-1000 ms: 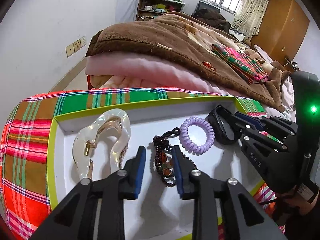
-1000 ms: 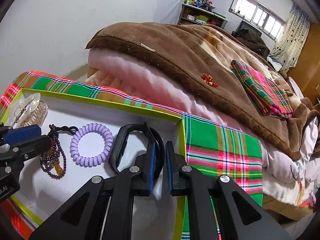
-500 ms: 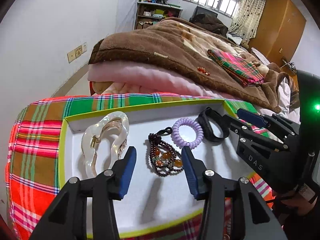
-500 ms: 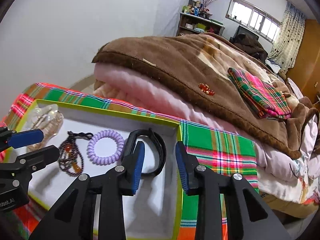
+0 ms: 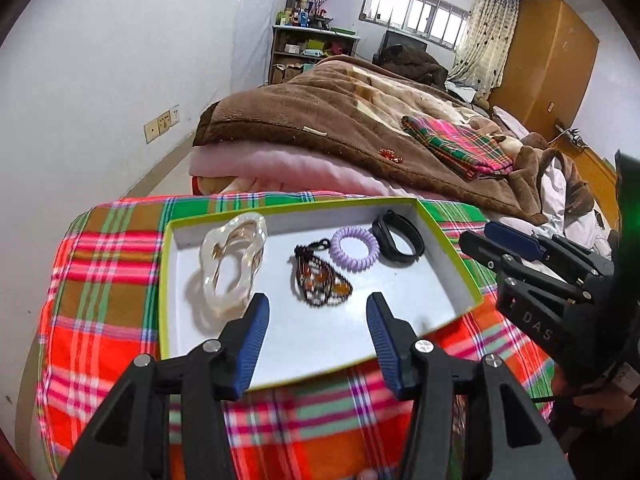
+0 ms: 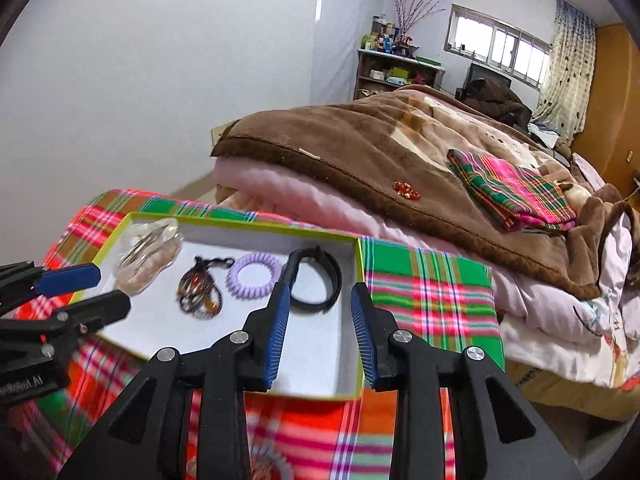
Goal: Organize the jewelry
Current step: 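Open both tools to drop the necklace and black strap in the box, then move the right tool to the pale blue coil bracelet while the left tool moves toward the gold hairpin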
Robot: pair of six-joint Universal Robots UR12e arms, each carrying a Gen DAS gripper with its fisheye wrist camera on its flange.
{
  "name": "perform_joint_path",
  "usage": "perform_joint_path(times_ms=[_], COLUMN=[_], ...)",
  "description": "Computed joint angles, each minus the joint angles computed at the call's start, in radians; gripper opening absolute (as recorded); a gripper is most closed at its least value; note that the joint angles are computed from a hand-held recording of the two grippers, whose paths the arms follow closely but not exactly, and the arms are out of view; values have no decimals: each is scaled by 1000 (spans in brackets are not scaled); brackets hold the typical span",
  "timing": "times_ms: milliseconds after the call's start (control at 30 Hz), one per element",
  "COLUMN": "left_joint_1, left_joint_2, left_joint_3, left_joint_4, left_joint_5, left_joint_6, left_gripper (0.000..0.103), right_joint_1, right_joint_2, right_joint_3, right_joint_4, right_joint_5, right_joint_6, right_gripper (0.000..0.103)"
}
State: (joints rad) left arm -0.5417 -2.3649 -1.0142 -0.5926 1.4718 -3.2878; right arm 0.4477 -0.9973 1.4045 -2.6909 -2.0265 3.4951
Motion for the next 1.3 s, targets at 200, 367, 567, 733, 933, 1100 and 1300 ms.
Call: perform_joint_path(times_ms=[200, 367, 567, 733, 933, 1100, 1300], left_joint_1=[8, 15, 22, 23, 24, 25, 19], left_joint_2=[55, 87, 114, 127, 144, 148, 149], left_joint_3=[-104, -172, -241, -276, -311, -320, -318], left_joint_4=[63, 96, 128, 119, 122, 119, 118], left_joint_5=[-20, -49, -93, -94, -93, -94, -95], left_joint_6=[-21, -40, -68, -69, -76, -84, -71], left_gripper=[55, 56, 57, 57, 57, 57, 57], right_joint_1=[7, 5, -7, -11, -19, -17, -20], right_joint_2=[-44, -74, -94, -96, -91, -86, -89], right_joint_3=[85, 150, 211, 238, 247, 243, 253], right_joint_4=[-46, -64, -74, -105, -118, -112, -134], right_joint_5=[28, 72, 145, 207, 272, 279, 323], right_joint_6=[34, 77, 129, 126, 136, 131, 127], right_gripper=[33, 33, 33, 33, 33, 33, 11])
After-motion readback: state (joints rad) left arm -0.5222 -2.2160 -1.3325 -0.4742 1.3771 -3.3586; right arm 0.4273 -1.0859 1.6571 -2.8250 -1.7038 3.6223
